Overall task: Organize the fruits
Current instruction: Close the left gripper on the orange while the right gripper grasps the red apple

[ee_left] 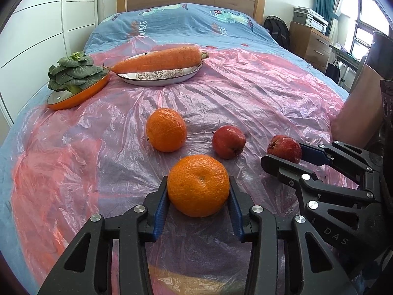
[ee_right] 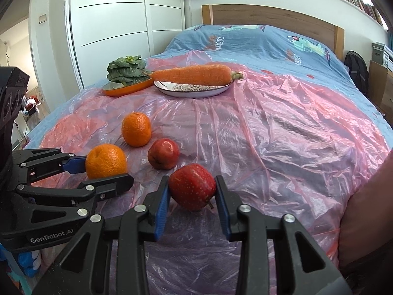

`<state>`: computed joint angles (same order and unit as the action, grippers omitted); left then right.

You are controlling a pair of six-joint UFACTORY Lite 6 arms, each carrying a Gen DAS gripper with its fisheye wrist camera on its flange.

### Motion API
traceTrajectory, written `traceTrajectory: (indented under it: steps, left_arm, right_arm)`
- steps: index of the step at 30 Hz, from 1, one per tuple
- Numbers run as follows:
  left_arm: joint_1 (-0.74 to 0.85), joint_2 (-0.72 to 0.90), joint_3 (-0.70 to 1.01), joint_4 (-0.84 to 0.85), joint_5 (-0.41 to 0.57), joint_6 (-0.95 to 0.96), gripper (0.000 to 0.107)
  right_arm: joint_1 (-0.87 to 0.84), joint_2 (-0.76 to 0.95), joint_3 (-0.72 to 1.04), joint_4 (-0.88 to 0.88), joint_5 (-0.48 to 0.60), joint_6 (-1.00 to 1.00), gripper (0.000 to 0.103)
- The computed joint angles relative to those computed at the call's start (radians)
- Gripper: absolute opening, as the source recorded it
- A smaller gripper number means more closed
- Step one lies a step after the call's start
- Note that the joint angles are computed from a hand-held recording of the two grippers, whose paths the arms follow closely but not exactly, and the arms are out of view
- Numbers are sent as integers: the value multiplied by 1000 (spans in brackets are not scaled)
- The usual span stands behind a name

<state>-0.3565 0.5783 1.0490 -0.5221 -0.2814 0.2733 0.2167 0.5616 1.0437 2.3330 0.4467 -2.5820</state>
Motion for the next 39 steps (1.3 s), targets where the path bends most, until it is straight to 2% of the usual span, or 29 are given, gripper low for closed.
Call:
traceTrajectory:
  steps: [16, 25, 34, 39]
  left_arm:
    - [-4, -103, -54, -110, 20, 80, 38]
    - [-20, -231, -117, -406, 7, 329, 38]
    - [-70, -428, -254, -761, -23, 624, 38]
    - [-112, -544, -312, -976, -51, 817, 38]
  right_arm:
    - [39, -96, -72, 29, -91, -10, 19]
    - [83, -270, -203, -21, -153, 80, 19]
    - [140, -518, -331, -285, -233, 373, 20]
    - [144, -677, -399, -671, -259, 781, 20]
